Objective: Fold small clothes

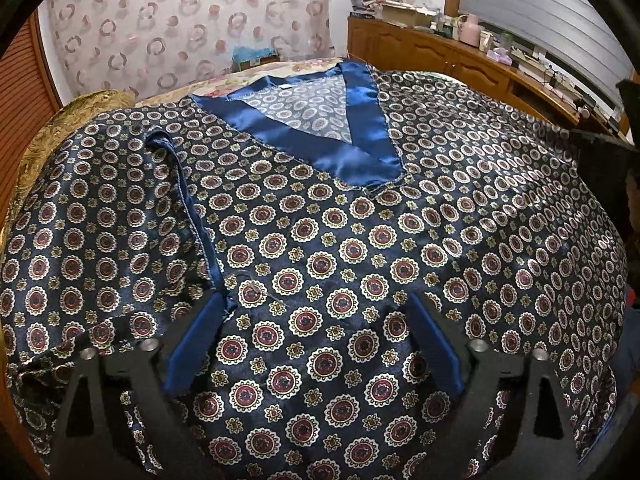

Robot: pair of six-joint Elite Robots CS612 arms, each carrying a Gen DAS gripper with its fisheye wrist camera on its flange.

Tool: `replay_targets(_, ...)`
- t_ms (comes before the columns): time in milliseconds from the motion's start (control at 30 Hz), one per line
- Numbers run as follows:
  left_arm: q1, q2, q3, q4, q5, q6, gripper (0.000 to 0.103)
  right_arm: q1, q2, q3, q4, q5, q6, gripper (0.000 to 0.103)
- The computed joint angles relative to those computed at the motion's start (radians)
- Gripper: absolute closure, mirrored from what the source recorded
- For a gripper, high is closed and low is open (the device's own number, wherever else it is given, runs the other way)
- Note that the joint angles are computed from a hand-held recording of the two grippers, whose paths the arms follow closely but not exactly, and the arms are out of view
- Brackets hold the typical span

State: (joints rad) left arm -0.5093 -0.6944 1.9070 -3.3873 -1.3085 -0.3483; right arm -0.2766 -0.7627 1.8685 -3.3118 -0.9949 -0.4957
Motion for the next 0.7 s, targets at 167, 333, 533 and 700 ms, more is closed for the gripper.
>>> replay_targets(167,0.001,0.005,-0.012,0.017,-0.006,0.007,0.000,0.023,-0.016,0.024,-0.019,0.056,-0.043,0.097)
replay_targets(333,0.001,0.004,-0.010,0.016,-0.006,0.006,0.000,0.049,-0.021,0.042,0.026,0.078,-0.123,0.097)
replay_targets(533,0.000,0.003,-0.009,0.017,-0.006,0.005,0.000,0.066,-0.002,0.026,0.096,0.037,-0.162,0.097)
replay_targets(700,0.000,0.003,-0.009,0.016,-0.004,0.004,0.000,0.072,0.010,0.004,0.112,0.008,-0.148,0.097)
